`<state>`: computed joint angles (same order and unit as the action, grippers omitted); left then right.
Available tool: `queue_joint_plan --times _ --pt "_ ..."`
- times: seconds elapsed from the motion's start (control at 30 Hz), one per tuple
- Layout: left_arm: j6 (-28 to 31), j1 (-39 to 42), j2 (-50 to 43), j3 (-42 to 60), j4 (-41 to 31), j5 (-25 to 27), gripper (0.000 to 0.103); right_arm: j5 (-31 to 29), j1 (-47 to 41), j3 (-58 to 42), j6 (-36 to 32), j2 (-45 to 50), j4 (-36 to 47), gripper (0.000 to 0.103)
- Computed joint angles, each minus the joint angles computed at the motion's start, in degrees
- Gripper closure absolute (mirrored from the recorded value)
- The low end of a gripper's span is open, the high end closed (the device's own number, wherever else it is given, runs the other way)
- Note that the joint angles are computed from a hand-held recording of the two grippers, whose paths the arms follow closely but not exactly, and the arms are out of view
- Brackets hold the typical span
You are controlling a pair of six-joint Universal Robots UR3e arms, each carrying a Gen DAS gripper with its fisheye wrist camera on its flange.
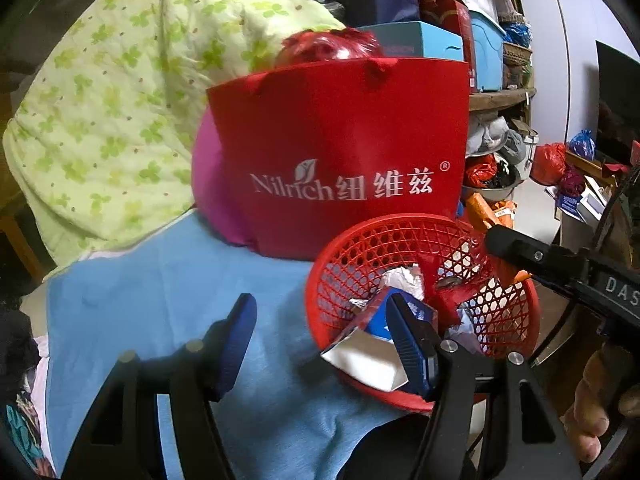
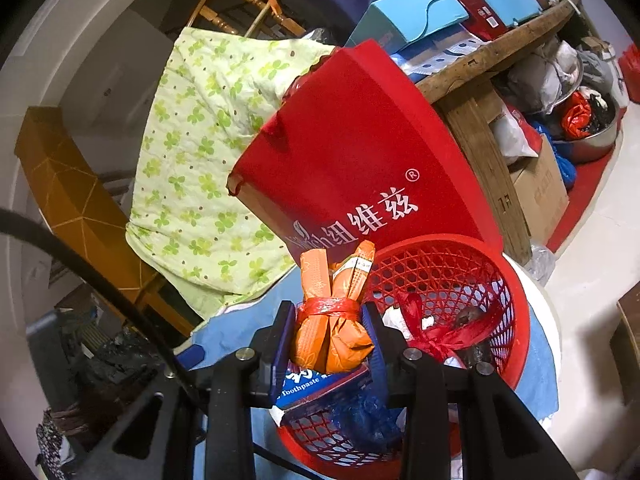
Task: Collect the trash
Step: 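Lower both tools into the red mesh basket and open them to drop the items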
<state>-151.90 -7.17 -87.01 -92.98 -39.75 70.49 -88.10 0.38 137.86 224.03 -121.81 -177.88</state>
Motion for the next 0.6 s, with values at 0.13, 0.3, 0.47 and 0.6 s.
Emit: queue_joint_plan --times 0.13,0.3,0.47,0.6 --pt "0.68 2.48 2.30 -1.86 0.06 -1.40 0.034 -1.73 1.98 -1.80 0.23 2.52 -0.03 0.065" --pt "1.58 5.96 5.51 -4.10 -0.49 -3.46 0.032 -5.30 5.24 -3.92 0.48 5.83 -1.39 0.045" --pt "2.75 10.24 9.29 -6.61 -0.71 -5.97 0.020 -11.73 12.10 -9.37 -1.55 10.81 -0.67 0.045" --pt "4.39 15.35 13.28 -9.05 -1.48 -9.53 0.020 -16.41 17.49 -13.96 -2.99 14.76 -0.01 0.045"
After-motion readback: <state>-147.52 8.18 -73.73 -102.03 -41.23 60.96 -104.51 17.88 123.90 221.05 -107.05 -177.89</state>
